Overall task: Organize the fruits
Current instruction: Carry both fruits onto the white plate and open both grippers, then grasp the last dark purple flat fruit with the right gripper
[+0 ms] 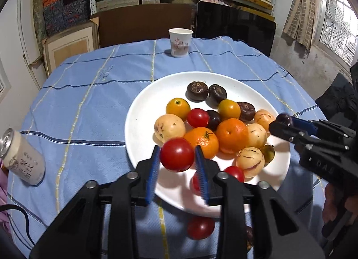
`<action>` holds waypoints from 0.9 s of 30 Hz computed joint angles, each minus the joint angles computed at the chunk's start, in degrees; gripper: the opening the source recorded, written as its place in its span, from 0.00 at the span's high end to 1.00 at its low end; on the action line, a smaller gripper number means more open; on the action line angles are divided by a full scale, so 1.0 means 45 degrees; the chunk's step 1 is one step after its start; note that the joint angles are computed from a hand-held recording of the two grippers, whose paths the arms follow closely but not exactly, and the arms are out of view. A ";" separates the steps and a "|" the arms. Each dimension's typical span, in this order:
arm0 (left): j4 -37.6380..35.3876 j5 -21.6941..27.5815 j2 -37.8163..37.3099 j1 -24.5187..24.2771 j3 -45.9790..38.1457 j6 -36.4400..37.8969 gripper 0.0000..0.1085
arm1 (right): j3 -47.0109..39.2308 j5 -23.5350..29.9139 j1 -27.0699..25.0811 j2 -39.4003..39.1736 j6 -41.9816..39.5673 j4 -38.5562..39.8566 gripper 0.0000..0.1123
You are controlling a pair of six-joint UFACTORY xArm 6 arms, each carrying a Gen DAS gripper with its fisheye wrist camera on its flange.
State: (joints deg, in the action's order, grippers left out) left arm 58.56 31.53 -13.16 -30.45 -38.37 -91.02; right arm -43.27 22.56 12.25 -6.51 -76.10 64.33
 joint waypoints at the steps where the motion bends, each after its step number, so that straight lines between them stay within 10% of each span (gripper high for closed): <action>1: 0.0424 0.0230 -0.0158 -0.0146 0.0075 -0.0485 0.40 | 0.0187 -0.0104 -0.0014 -0.0208 -0.0644 0.0619 0.57; 3: 0.1592 0.0946 -0.0683 -0.0599 0.0365 -0.1865 0.18 | 0.0465 -0.0078 -0.0108 -0.0573 -0.1222 0.1052 0.55; 15: -0.0365 0.2668 -0.3904 -0.2572 0.2922 -0.1660 0.18 | 0.4526 0.2024 -0.0579 -0.4994 -0.1608 -0.0918 0.52; 27: -0.1413 0.3179 -0.4627 -0.3691 0.4054 -0.2249 0.18 | 0.5418 -0.0679 0.2274 -0.4388 -0.0490 -0.1522 0.44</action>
